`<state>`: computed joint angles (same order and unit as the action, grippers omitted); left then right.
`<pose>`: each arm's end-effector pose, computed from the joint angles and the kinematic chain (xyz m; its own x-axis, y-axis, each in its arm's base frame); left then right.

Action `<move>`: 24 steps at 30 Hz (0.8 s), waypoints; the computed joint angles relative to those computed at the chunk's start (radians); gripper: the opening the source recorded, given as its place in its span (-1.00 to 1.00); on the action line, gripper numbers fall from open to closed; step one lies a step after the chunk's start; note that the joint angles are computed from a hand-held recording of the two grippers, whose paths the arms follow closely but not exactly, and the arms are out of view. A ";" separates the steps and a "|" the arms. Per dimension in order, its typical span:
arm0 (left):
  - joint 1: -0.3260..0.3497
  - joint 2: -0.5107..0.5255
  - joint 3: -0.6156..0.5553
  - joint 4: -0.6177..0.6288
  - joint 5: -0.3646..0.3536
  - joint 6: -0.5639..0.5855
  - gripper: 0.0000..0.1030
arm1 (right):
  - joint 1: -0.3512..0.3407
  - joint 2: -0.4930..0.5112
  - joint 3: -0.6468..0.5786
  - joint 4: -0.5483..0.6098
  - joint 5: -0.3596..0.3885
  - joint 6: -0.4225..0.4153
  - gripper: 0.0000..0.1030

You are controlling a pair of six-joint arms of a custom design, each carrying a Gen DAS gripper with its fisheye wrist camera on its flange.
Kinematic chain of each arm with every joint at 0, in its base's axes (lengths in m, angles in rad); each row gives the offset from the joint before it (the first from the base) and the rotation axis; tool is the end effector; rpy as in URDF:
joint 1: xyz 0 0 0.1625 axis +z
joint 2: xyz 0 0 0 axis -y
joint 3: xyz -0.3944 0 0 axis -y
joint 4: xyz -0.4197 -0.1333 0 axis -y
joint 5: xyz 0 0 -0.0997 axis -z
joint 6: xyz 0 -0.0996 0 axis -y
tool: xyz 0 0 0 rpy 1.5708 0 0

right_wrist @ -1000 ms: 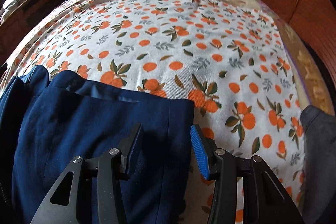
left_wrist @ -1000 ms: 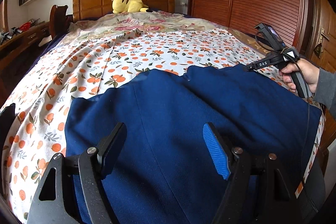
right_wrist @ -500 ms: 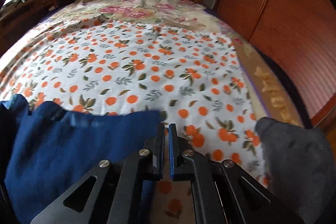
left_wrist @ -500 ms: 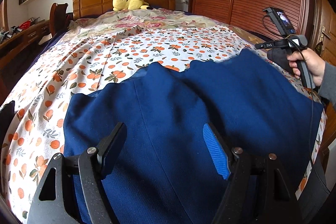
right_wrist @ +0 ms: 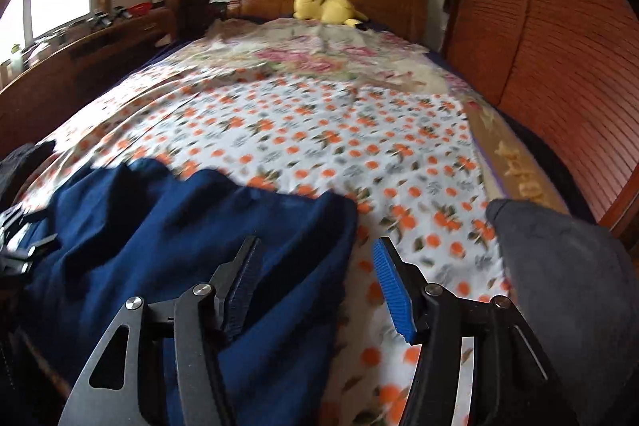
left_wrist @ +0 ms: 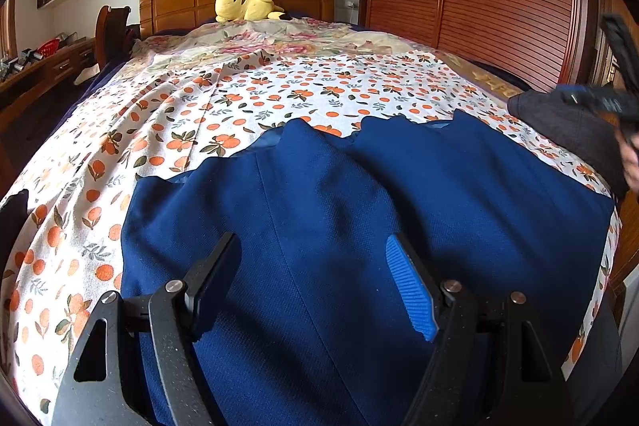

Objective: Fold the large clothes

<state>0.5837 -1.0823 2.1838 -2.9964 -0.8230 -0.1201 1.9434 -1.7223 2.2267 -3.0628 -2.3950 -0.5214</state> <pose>-0.3003 -0.4393 0.0990 -0.6753 0.4263 -0.6018 0.7152 0.5777 -0.3934 0.2087 -0.3686 0.3955 -0.6420 0.0250 0.7663 -0.6000 0.6058 -0.5225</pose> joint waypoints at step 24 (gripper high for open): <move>0.002 0.008 -0.001 -0.008 -0.026 0.015 0.47 | -0.075 -0.010 0.131 -0.021 -0.035 0.062 0.16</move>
